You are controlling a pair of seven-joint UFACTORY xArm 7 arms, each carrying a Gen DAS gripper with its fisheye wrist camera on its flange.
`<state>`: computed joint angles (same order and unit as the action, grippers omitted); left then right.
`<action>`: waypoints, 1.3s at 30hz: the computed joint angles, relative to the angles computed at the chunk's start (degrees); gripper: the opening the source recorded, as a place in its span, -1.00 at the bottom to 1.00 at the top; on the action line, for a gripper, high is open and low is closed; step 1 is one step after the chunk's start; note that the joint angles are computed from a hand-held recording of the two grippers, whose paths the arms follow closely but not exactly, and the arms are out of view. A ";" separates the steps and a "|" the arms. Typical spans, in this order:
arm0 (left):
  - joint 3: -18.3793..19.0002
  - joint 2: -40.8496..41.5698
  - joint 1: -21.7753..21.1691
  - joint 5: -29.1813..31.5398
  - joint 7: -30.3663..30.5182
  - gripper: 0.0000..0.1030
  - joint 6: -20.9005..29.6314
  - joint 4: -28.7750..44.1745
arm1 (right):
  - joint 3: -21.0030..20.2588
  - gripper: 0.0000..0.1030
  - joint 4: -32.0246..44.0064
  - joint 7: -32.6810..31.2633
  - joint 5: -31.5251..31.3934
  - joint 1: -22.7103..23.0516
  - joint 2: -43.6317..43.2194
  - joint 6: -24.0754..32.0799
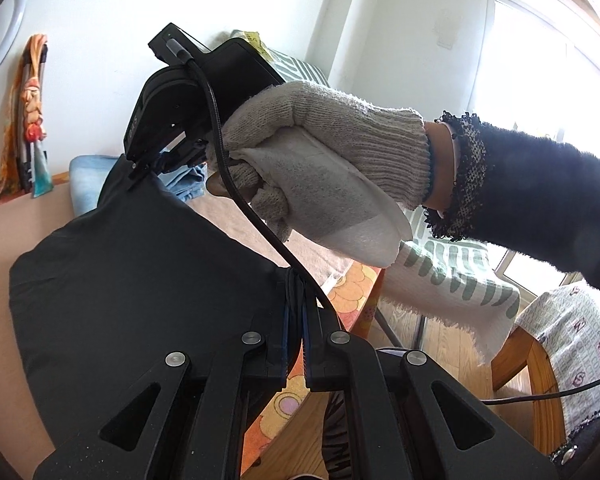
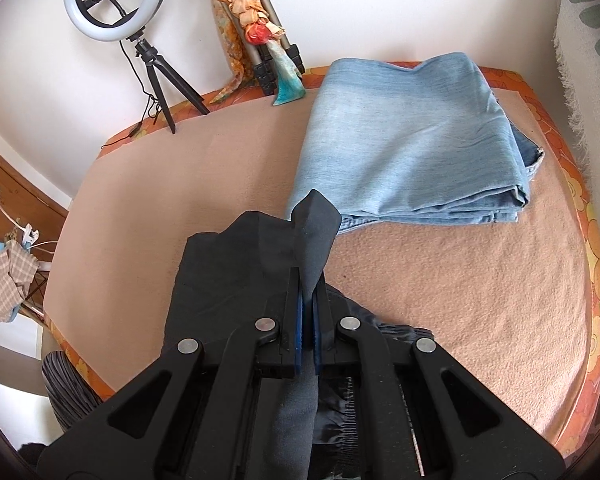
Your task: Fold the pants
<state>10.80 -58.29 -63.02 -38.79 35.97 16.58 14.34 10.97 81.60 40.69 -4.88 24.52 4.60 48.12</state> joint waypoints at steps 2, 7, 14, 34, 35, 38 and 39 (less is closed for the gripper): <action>-0.06 1.46 -1.11 -0.29 0.10 -0.93 -0.84 0.22 | -0.27 -0.91 -2.18 0.02 0.41 -0.42 -0.97 -0.95; 0.11 4.24 -2.70 -0.55 0.10 -0.93 -2.06 0.38 | -0.44 -0.91 -5.91 -0.18 1.82 -1.37 -1.63 -3.00; -0.17 7.65 -3.56 -0.35 0.17 -0.93 -2.90 0.62 | -0.69 -0.91 -9.45 -1.73 4.53 -2.43 -1.65 -5.46; -7.73 7.43 1.27 3.75 -3.24 -0.42 3.28 -0.15 | -0.18 -0.42 -17.51 1.96 2.07 -4.33 -8.73 -9.12; -7.98 6.50 2.21 4.06 -3.79 -0.27 4.29 -0.32 | -0.18 -0.36 -18.37 2.27 1.73 -4.45 -10.03 -8.88; -7.07 1.42 5.64 5.12 -4.20 -0.21 8.78 -1.58 | -0.08 -0.17 -20.12 2.78 2.86 -4.62 -12.67 -9.56; -6.71 -0.63 7.25 5.59 -4.42 -0.21 10.87 -1.94 | -0.19 -0.06 -21.04 2.48 4.31 -4.53 -13.83 -10.12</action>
<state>4.09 -58.92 -55.77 -33.19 31.55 27.45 12.40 10.78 60.56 43.16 -0.57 19.99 -9.23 38.00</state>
